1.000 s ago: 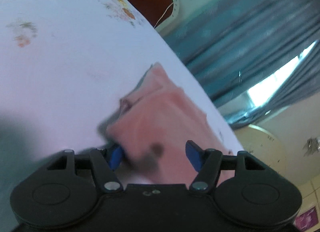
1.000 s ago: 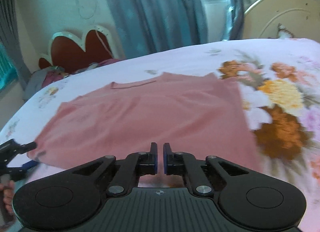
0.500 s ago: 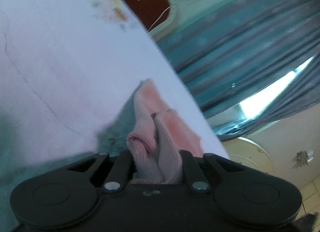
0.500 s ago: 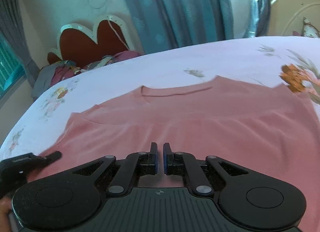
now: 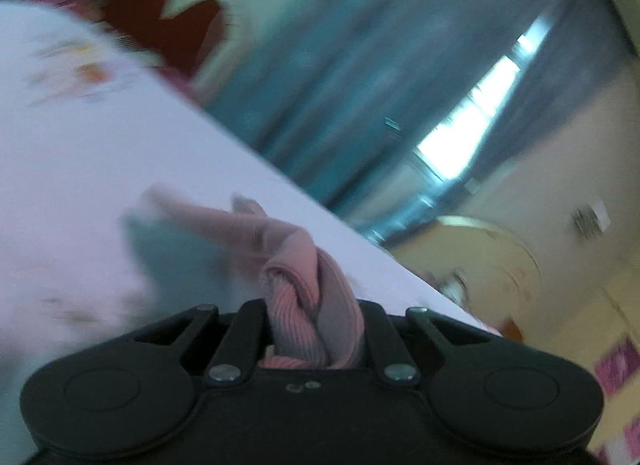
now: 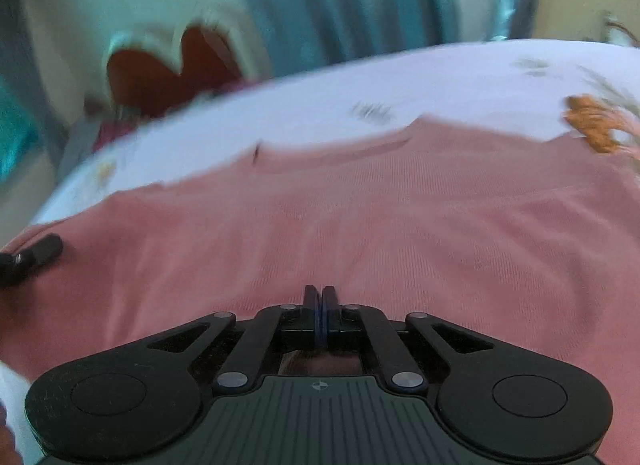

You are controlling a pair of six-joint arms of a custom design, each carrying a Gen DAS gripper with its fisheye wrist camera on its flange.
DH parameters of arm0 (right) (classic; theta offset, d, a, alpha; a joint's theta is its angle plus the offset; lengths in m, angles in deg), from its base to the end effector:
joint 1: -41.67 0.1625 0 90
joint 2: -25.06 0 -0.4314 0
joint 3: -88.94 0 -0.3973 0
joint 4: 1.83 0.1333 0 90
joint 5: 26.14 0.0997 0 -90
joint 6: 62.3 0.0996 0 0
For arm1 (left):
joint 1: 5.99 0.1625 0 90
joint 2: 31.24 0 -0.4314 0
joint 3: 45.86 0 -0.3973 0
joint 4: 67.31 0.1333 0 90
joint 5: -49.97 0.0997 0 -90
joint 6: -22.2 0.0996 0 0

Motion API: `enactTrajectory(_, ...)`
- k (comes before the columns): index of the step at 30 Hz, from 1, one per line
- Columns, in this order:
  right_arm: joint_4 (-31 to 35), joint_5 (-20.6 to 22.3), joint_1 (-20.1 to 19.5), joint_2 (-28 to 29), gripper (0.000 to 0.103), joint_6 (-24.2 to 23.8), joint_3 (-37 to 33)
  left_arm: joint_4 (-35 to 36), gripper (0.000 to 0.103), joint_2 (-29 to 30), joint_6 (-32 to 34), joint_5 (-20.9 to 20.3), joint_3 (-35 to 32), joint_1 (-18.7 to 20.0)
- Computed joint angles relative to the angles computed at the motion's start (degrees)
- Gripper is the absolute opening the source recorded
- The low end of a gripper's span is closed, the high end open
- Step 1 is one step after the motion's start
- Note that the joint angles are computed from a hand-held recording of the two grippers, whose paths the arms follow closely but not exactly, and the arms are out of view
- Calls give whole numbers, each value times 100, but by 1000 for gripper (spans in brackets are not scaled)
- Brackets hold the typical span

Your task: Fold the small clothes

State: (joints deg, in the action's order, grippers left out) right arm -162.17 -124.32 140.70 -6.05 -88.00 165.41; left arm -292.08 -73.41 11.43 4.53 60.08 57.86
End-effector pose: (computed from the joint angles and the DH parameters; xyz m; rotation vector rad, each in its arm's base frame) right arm 0.2402 -0.7522 0.0554 0.8156 -2.7609 0.6010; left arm -0.0798 -0.6235 0.1669 -0.3425 2.2642 -1.7723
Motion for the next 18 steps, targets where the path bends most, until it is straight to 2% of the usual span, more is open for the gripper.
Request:
enactTrajectory(3, -262, 184, -241, -320, 0, 254, 94, 720, 8, 334, 159, -159, -657, -257)
enactTrajectory(6, -176, 416, -549, -649, 0, 418, -19, 1464, 8, 862, 145, -268, -1494, -462)
enactTrajectory(8, 24, 532, -737, -823, 0, 447, -183, 2079, 8, 1237, 149, -469, -2038, -513)
enactTrajectory(10, 511, 778, -947, -1015, 0, 482, -381, 2986, 10, 1680, 99, -480, -2700, -542)
enactTrajectory(11, 762, 847, -1019, -1077, 0, 406, -487, 3586, 31, 1934, 8, -638, -3071, -507)
enactTrajectory(12, 940, 757, -1062, -1115, 3, 349, -579, 4068, 45, 2087, -29, -826, -3296, -456)
enactTrajectory(13, 1022, 640, -1090, -1155, 36, 369, -621, 4310, 41, 2172, -247, -862, -3362, -454)
enactTrajectory(14, 994, 762, -1170, -1248, 76, 342, -574, 4312, 39, 2145, -361, -1005, -3301, -454)
enactTrajectory(15, 1026, 1059, -1259, -1359, 78, 203, -495, 4074, 41, 2056, -468, -982, -3097, -499)
enactTrajectory(16, 1198, 1198, -1312, -1442, 77, 98, -486, 3662, 40, 1981, -395, -780, -2860, -541)
enactTrajectory(18, 1766, 1564, -1407, -1514, 62, 46, -581, 3363, 37, 1726, -279, -196, -2450, -607)
